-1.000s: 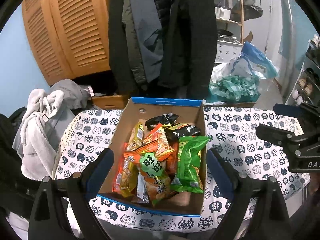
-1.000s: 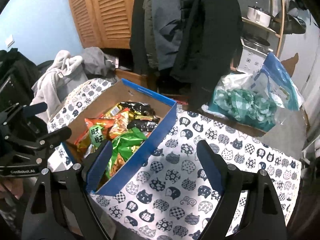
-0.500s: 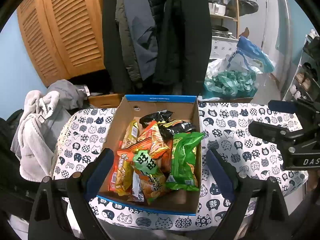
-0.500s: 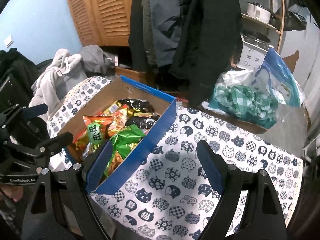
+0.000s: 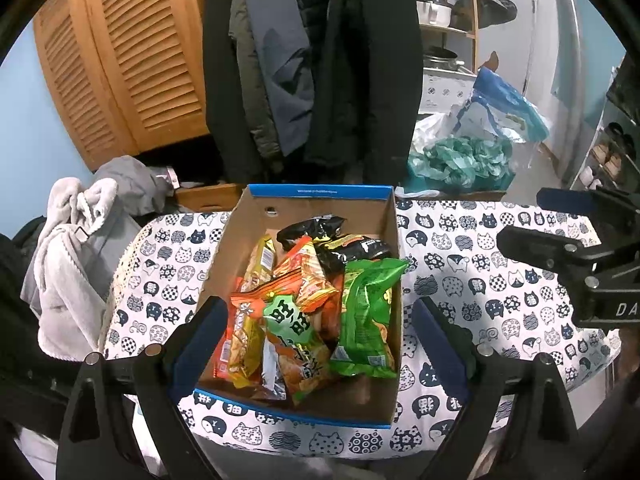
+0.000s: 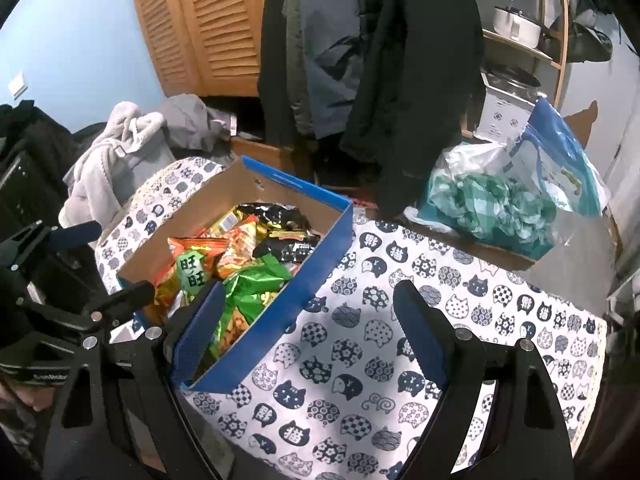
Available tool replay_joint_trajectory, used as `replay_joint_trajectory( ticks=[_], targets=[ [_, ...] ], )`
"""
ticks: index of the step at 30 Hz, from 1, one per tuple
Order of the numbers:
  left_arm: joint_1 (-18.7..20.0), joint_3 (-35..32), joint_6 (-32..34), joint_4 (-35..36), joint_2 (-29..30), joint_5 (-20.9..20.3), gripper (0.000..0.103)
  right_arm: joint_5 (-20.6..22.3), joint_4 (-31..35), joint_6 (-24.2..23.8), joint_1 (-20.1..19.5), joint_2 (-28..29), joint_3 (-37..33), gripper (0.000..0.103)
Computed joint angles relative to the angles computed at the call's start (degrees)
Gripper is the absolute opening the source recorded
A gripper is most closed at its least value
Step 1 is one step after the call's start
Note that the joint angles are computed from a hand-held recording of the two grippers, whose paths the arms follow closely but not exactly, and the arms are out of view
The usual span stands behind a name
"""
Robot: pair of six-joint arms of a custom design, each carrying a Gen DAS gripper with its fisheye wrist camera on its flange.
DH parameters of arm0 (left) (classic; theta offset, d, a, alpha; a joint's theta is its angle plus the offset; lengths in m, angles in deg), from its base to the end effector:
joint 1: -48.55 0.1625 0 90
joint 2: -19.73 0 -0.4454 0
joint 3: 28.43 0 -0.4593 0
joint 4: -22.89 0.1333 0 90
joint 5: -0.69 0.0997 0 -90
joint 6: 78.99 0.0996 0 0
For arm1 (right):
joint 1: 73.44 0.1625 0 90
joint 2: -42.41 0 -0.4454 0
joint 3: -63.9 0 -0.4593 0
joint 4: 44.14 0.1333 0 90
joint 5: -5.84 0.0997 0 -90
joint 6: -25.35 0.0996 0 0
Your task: Organize snacks
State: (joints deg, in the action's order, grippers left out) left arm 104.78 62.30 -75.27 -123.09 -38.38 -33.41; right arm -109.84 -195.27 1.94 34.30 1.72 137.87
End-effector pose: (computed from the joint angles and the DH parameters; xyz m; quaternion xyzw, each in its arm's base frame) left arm -0.2296 -0.7316 0.2813 0.1881 0.8497 -0.2917 0.3969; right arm 0.3454 -0.7838 0.1681 0.2825 -0.9048 0.2237 0.2270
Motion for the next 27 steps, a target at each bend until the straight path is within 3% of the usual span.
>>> replay_joint_trajectory(
  ticks=[27],
  targets=[
    [-0.09,0.14,-2.08,1.5,-0.25,0.58,0.094,-0.15,-0.66,0.15,-0.08,0.18,0.12,0.085]
  ],
)
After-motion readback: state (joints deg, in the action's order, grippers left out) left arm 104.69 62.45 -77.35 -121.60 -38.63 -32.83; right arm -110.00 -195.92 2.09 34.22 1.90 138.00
